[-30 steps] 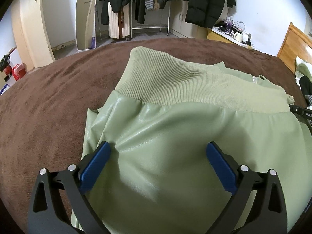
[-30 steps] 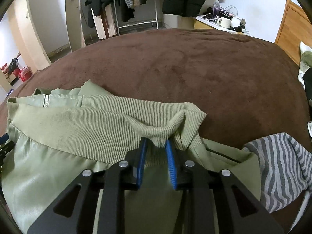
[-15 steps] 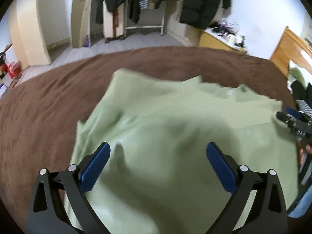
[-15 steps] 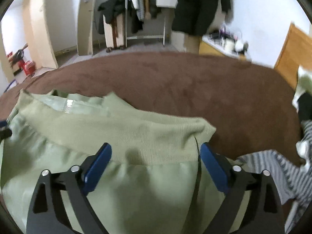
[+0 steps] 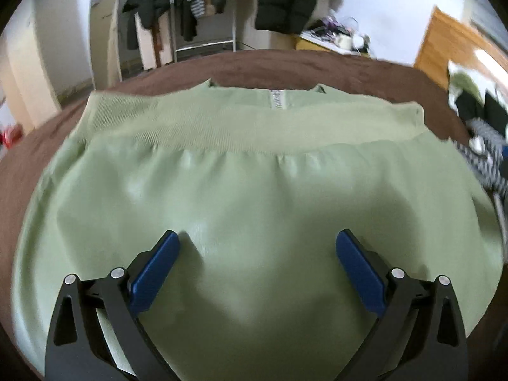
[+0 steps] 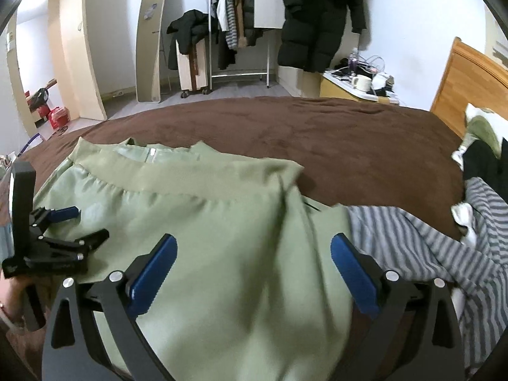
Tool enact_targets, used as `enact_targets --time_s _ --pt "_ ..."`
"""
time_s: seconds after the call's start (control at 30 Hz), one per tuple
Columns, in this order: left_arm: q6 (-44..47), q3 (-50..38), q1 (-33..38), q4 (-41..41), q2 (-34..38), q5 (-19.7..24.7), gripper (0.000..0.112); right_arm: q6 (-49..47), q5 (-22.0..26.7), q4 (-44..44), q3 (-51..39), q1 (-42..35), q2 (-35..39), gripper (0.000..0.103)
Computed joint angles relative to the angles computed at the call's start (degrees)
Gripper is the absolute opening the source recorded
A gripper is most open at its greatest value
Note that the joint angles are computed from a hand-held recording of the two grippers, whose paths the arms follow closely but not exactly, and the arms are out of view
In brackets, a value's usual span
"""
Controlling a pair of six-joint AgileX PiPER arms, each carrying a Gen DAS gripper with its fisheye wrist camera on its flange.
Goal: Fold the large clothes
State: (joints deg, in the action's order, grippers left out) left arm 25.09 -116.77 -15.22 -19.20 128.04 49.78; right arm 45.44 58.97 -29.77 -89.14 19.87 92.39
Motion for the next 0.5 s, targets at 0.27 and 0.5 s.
enact_targets --time_s 0.27,0.5 --pt "-4.72 8.94 0.17 0.17 -6.93 -1.21 0.096 8.42 -2.15 5.26 14.92 -0.26 -12.35 0.096" --pt "-1.12 27.53 -0.28 0.28 -18.36 -8.54 0.096 31.29 -13.61 9.07 36.77 0.78 -28.27 0.096"
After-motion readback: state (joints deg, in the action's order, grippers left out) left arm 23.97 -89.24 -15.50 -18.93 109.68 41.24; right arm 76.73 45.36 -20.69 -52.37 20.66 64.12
